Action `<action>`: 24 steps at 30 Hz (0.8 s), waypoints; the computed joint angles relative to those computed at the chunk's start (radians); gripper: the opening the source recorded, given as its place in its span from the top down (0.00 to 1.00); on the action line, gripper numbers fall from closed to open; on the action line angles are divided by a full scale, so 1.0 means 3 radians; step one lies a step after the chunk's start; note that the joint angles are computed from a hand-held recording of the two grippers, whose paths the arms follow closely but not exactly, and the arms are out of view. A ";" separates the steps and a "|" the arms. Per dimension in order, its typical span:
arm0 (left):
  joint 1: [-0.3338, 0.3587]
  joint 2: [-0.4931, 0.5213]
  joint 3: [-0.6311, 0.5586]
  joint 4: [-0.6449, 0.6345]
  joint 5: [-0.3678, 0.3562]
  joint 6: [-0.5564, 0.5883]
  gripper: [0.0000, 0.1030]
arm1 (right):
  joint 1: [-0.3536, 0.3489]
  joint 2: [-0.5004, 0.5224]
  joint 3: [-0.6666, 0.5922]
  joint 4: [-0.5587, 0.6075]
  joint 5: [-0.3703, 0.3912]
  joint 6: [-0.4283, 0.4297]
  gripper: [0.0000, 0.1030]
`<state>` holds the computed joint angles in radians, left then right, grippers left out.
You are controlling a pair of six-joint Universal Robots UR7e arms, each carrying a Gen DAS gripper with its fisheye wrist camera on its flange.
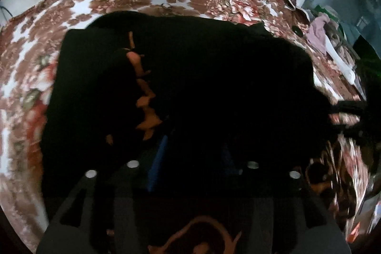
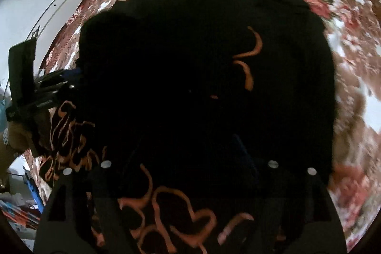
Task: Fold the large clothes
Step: 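Lift the hem with both tools and fold it toward the hood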
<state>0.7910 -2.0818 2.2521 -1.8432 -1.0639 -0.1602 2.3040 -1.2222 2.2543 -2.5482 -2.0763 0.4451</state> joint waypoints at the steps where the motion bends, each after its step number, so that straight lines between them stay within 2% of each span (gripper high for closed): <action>1: -0.0044 -0.0069 -0.0073 0.0192 0.0024 -0.0025 0.51 | 0.0018 -0.0077 -0.0007 0.0061 -0.0014 0.0042 0.24; 3: -0.0056 -0.0124 -0.0197 0.0389 0.0037 -0.0109 0.49 | 0.0021 -0.0179 -0.0057 0.0123 -0.0065 0.0118 0.21; 4: 0.0015 -0.0095 -0.0303 0.0426 -0.0006 -0.0201 0.49 | -0.0003 -0.0196 -0.0092 0.0094 -0.0070 0.0131 0.20; 6: 0.0166 0.0020 -0.0439 0.0331 -0.0137 -0.0325 0.49 | -0.0086 -0.0149 -0.0181 -0.0006 -0.0080 0.0123 0.18; 7: 0.0270 0.0120 -0.0488 0.0150 -0.0228 -0.0362 0.49 | -0.0152 -0.0087 -0.0233 -0.0096 -0.0049 0.0125 0.18; 10: 0.0513 0.0450 -0.0546 -0.0212 -0.0462 -0.0365 0.49 | -0.0366 0.0131 -0.0346 -0.0355 0.0152 0.0180 0.18; 13: 0.0584 0.0658 -0.0457 -0.0353 -0.0551 -0.0253 0.51 | -0.0542 0.0336 -0.0414 -0.0482 0.0390 0.0232 0.19; 15: 0.0576 0.0729 -0.0363 -0.0358 -0.0525 -0.0209 0.51 | -0.0579 0.0458 -0.0451 -0.0466 0.0429 0.0218 0.26; 16: 0.0569 0.0772 -0.0308 -0.0320 -0.0476 -0.0215 0.53 | -0.0588 0.0520 -0.0478 -0.0428 0.0404 0.0167 0.39; 17: 0.0570 0.0789 -0.0260 -0.0306 -0.0446 -0.0221 0.55 | -0.0584 0.0569 -0.0504 -0.0368 0.0314 0.0153 0.57; 18: 0.0555 0.0785 -0.0183 -0.0339 -0.0384 -0.0197 0.63 | -0.0581 0.0608 -0.0517 -0.0332 0.0244 0.0137 0.65; 19: 0.0541 0.0765 -0.0133 -0.0402 -0.0320 -0.0157 0.74 | -0.0602 0.0637 -0.0503 -0.0366 0.0256 0.0066 0.74; 20: 0.0533 0.0747 -0.0100 -0.0465 -0.0286 -0.0138 0.81 | -0.0610 0.0645 -0.0475 -0.0441 0.0274 0.0021 0.82; 21: 0.0553 0.0726 -0.0084 -0.0511 -0.0300 -0.0132 0.93 | -0.0607 0.0642 -0.0463 -0.0485 0.0284 -0.0011 0.85; 24: 0.0537 0.0627 -0.0116 -0.0524 -0.0356 -0.0189 0.95 | -0.0485 0.0609 -0.0511 -0.0428 0.0165 -0.0093 0.90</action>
<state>0.9521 -1.8937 2.2173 -2.0004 -1.1708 -0.2170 2.1586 -1.0396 2.1009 -2.6765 -2.0268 0.4171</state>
